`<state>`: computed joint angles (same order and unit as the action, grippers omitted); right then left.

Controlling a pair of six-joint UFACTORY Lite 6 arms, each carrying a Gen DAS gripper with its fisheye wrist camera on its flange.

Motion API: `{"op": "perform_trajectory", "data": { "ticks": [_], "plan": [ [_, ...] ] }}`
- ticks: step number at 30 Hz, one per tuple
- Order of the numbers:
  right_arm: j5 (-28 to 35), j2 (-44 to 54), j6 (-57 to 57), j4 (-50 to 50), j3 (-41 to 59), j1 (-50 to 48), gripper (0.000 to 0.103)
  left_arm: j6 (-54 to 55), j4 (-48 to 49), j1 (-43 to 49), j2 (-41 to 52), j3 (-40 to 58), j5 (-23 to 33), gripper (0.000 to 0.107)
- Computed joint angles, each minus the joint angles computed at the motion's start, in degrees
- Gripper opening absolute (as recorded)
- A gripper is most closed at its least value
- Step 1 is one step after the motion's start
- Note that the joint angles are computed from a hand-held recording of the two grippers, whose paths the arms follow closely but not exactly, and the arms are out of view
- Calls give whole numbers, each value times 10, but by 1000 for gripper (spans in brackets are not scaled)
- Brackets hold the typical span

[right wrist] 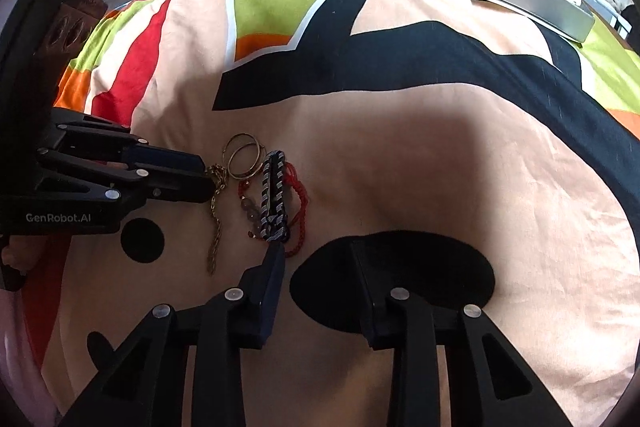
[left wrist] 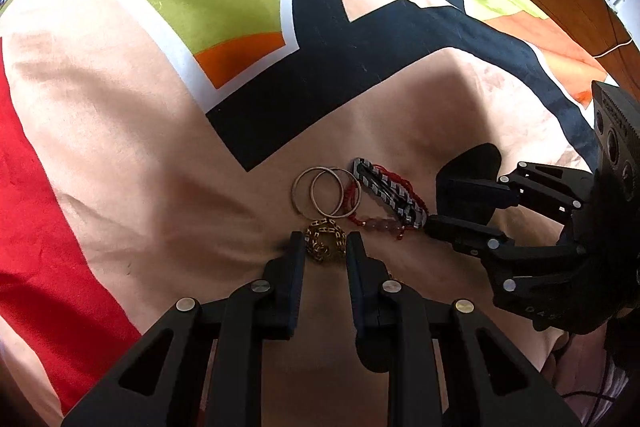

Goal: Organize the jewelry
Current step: 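Lower the left tool to the gold chain while the right tool lowers to the black-white beaded bracelet, then grasp the gold chain with the left tool while the right tool grasps the black-white beaded bracelet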

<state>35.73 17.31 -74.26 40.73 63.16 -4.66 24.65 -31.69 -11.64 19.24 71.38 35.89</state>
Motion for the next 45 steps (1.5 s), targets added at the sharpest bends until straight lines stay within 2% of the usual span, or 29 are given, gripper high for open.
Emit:
{"op": "perform_trajectory", "data": {
  "ticks": [6,7,10,14,17,21,24,30,37,41,45],
  "plan": [
    [-26,10,-12,12,2,21,31,-21,35,-13,-2,-5,-21,15],
    [-29,13,-15,14,3,24,31,-28,41,-16,-3,-6,-26,6],
    [-41,17,-26,25,2,35,30,-46,54,-16,-2,-9,-36,4],
    [-36,21,-41,36,2,36,11,-62,65,-18,-9,-16,-45,3],
    [-33,23,-35,32,7,29,5,-77,84,-24,-14,-20,-51,3],
    [-18,32,-9,21,29,14,4,-76,79,-15,-26,-25,-39,1],
    [27,46,-17,38,53,-9,4,-79,73,-6,-34,-28,-31,1],
    [52,46,-52,78,53,-21,4,-87,73,3,-47,-32,-20,1],
    [44,31,-70,82,29,15,5,-58,16,35,-44,-26,13,1],
    [46,40,-70,82,35,15,12,-71,32,33,-54,-30,14,1],
    [45,35,-82,91,32,15,13,-72,38,34,-63,-38,16,1]
  ]
}}
